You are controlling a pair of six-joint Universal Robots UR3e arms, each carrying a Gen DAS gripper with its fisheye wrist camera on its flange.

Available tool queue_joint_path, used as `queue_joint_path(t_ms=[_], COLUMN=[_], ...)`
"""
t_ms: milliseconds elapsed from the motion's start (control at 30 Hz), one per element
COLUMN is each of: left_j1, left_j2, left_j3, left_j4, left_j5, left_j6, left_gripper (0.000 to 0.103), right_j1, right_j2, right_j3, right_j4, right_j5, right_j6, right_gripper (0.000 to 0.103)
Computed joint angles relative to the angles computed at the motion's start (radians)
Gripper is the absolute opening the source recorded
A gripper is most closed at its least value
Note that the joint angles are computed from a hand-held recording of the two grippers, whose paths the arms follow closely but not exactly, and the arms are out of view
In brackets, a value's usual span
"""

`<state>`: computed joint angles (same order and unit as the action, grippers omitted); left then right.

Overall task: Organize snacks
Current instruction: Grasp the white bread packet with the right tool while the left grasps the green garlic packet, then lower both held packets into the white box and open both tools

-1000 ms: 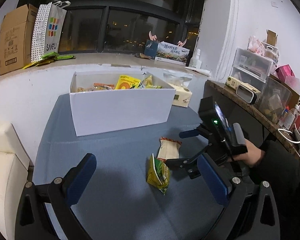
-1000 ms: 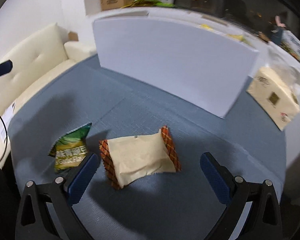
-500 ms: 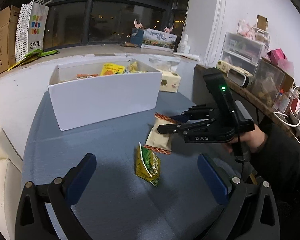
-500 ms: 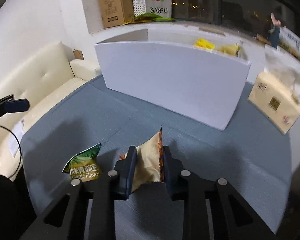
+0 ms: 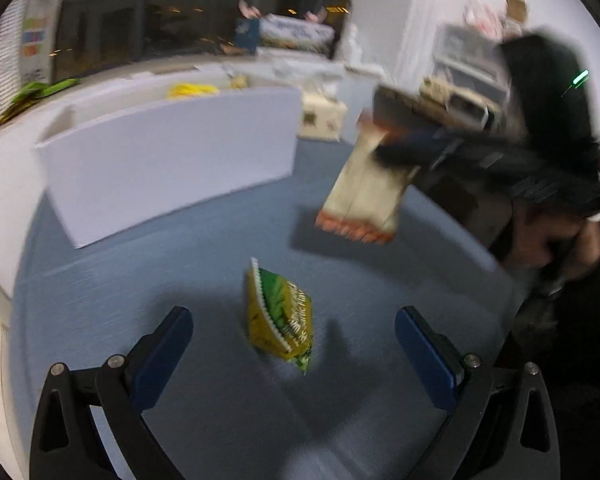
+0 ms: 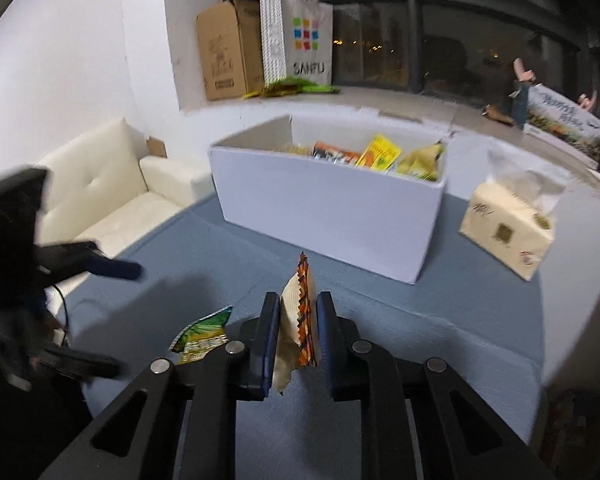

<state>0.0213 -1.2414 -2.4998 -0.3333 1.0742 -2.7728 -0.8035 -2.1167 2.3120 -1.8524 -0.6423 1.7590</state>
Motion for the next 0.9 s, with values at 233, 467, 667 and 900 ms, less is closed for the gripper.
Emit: queue_joint_path(t_ms=[233, 467, 667, 900], left_j1=[-0.094, -0.036, 0.141, 0.322], left_j2=[-0.303, -0.181, 0.083, 0.062], left_j3=[0.14, 0.052, -0.01, 0.163], left_j4=[0.114, 0.122, -0.009, 0.021], left_j5=[0.087, 0.027, -0.128, -0.277], left_j6=[-0.028, 0.001, 0.018, -0.06], left_gripper=[0.072, 0.038, 0.037, 0.037], right_j1=[-0.336, -0.506, -0.459, -0.251], right_j2=[-0.267, -0.287, -0.27, -0.145], right_j3=[-0.169, -0.217, -0.185, -0.228], right_j4=[0.83, 1.098, 1.019, 0.72], right_j5=[0.017, -0.046, -0.019, 0.115], right_j6=[-0.47, -0.666, -0.564, -0.241], right_gripper=[0.019, 0.019, 0.019, 0.019])
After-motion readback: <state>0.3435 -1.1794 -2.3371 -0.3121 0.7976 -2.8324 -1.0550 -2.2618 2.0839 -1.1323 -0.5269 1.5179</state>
